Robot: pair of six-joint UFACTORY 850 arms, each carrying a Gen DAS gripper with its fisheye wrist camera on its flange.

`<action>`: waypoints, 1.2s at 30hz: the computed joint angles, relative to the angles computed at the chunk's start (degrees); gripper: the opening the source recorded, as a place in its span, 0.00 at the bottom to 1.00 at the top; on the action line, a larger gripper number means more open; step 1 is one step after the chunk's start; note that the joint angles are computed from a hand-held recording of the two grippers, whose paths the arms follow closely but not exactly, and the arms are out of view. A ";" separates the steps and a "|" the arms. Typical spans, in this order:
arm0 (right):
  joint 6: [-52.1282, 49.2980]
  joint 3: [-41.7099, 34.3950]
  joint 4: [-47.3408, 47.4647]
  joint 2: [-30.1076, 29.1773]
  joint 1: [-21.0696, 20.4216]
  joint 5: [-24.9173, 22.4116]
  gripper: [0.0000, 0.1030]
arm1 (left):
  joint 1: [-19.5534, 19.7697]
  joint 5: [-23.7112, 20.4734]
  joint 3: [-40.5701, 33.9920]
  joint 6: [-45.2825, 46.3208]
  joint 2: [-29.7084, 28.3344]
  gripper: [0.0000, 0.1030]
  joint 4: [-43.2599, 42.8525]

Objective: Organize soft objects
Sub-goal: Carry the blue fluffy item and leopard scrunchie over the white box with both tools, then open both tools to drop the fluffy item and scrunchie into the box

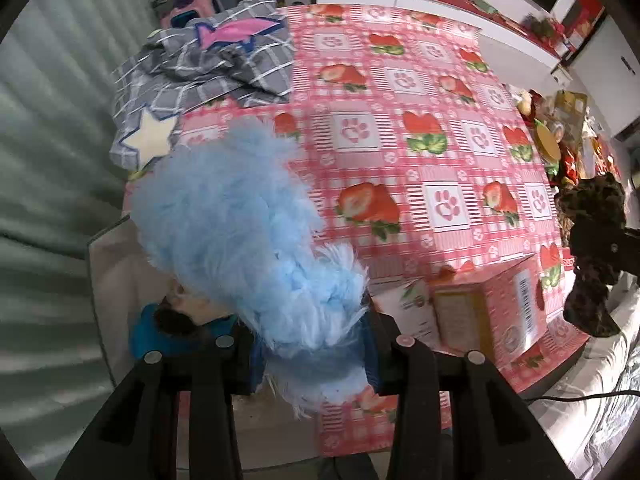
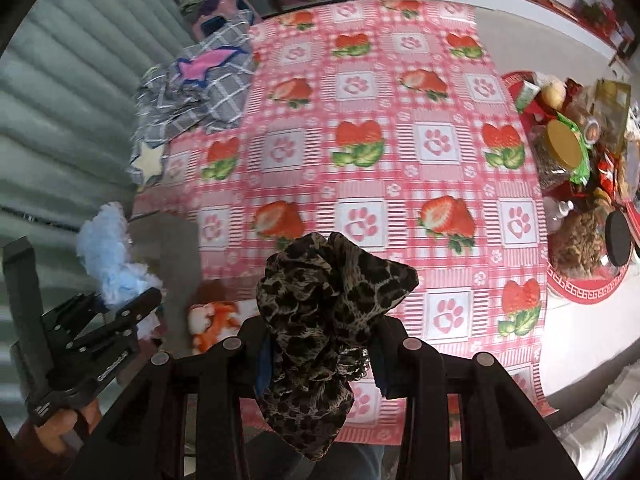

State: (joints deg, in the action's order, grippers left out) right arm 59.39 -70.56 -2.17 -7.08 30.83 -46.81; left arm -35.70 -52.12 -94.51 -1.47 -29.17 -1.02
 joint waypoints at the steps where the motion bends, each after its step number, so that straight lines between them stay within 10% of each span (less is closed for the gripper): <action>1: -0.33 -1.18 0.07 -0.85 0.61 -0.23 0.39 | 0.59 0.27 0.94 -0.14 0.64 0.41 -0.05; 26: -17.39 -29.50 8.87 -24.52 9.49 -5.60 0.39 | 11.12 2.14 15.59 -2.68 9.00 0.41 -0.47; 30: -20.35 -33.84 10.19 -27.97 10.30 -6.51 0.40 | 12.55 3.72 18.50 -0.46 11.00 0.64 -3.20; 36: -21.77 -38.16 9.62 -31.07 11.34 -8.24 0.78 | 12.93 4.42 20.79 -1.27 12.90 0.85 -1.36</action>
State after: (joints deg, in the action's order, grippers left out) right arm 37.62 -108.73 7.45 -38.15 42.17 -55.05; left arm -22.77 -47.70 -73.72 -2.74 -16.27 -2.37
